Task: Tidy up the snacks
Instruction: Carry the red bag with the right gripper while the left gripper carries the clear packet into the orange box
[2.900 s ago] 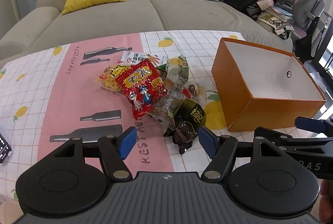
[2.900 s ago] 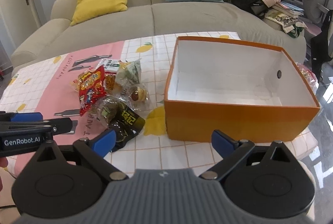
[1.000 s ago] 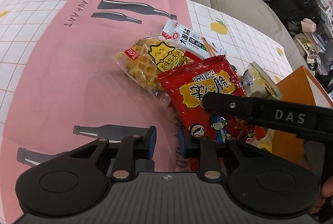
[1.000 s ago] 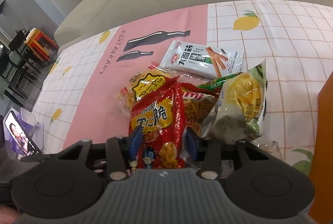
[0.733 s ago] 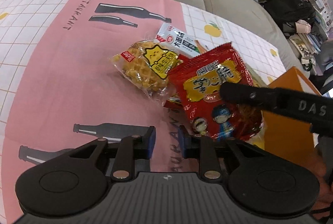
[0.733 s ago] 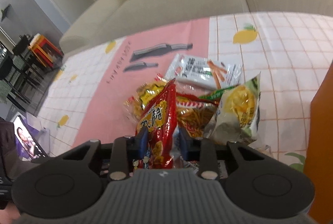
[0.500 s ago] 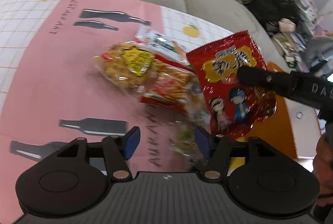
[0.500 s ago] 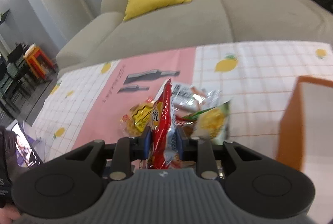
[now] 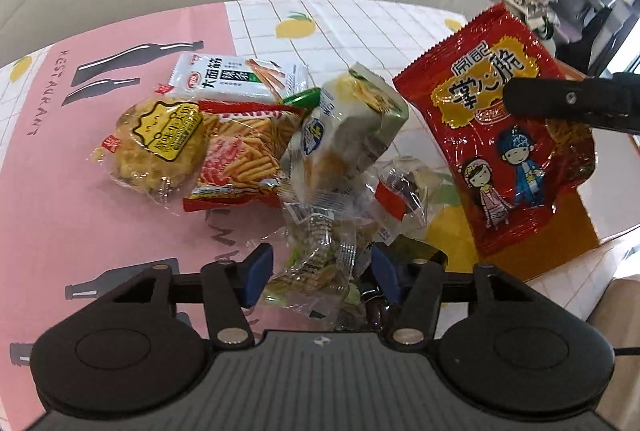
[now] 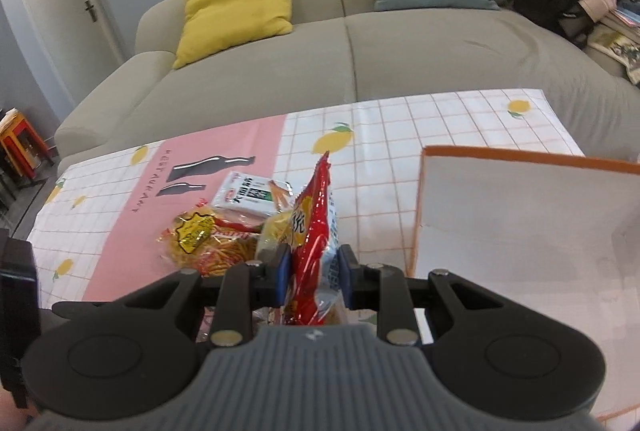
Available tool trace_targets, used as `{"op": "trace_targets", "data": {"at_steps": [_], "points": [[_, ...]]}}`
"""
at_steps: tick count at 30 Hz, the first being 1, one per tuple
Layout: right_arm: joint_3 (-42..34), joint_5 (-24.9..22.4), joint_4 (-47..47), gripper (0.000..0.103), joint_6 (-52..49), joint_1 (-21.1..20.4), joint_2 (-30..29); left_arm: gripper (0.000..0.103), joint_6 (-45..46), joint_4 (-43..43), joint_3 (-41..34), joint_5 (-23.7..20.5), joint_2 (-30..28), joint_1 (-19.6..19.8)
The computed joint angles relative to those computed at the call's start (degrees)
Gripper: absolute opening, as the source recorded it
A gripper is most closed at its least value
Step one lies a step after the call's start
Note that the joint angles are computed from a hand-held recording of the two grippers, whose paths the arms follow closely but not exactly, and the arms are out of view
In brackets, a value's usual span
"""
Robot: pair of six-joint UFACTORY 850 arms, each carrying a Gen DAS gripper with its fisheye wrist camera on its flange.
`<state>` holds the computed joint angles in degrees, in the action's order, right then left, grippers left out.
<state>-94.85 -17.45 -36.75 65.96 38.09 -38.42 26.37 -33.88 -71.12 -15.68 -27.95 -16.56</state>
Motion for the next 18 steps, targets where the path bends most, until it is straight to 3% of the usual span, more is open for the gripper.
{"op": "trace_targets", "data": {"at_steps": [4,7,12,18], "points": [[0.87,-0.08,-2.52,0.023,2.17,0.18,0.30,0.055,-10.07,11.48,-0.74,0.24,-0.62,-1.13],[0.40,-0.09,-1.03,0.023,1.32,0.19,-0.17,0.042,-8.40,9.13,-0.89,-0.32,-0.60,-1.11],[1.21,0.54,-0.33,0.023,0.95,-0.02,0.27,0.033,-12.10,10.89,-0.79,0.03,-0.32,-1.09],[2.15,1.34,-2.54,0.023,3.14,0.11,1.11,0.031,-10.74,6.71,1.76,1.93,2.95,-0.40]]}}
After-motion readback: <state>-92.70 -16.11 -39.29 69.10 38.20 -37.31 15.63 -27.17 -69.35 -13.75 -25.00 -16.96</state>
